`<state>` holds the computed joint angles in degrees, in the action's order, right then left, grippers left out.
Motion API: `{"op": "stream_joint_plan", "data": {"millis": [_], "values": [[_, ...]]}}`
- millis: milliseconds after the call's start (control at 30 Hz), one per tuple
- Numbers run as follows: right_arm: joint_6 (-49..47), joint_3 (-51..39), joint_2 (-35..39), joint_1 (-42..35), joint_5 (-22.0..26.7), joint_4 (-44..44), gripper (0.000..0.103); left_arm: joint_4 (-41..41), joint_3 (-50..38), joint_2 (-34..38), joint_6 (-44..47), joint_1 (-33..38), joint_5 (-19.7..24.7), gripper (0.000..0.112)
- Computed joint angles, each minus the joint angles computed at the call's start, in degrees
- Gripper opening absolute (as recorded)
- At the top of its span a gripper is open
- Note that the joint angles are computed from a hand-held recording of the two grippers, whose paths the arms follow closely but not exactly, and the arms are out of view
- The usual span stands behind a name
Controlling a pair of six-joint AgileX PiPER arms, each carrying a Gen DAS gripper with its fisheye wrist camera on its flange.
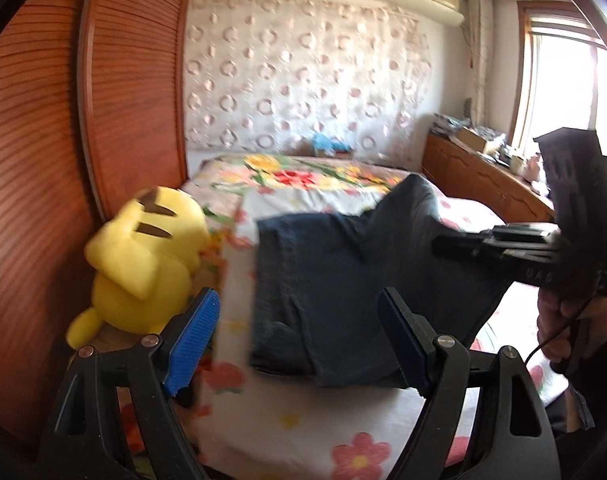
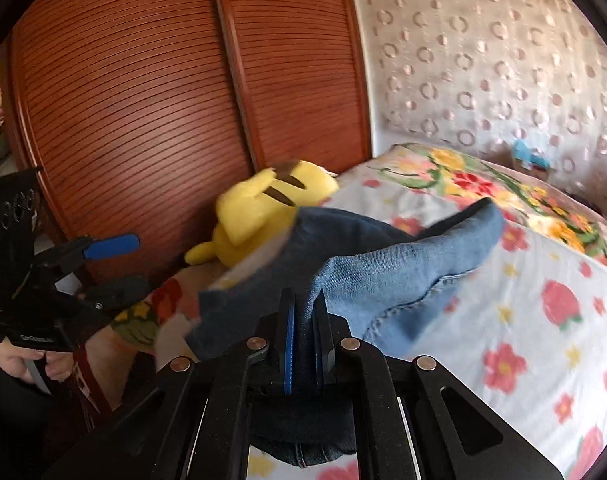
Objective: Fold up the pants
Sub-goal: 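Grasp the jeans edge with the right gripper and fold it over the stack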
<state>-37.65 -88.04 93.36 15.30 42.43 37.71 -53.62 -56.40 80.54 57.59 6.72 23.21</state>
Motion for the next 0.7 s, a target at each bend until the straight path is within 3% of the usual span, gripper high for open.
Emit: {"op": "stream_joint_plan", "data": {"millis": [200,400,700], "values": [[-1.91,-7.02,7.25,3.92,0.24,2.24,0.007,-3.45,1.1,-2.14,3.38,4.53,0.57,0.082],[0.14,-18.25,18.6,6.13,6.14,3.32,0.007,-6.49,0.63,-2.51,6.45,9.29,1.83,0.082],[0.33,-22.27,27.37,7.24,9.02,3.17,0.007,-8.26,0.81,-2.02,8.19,11.27,2.0,0.082]]}}
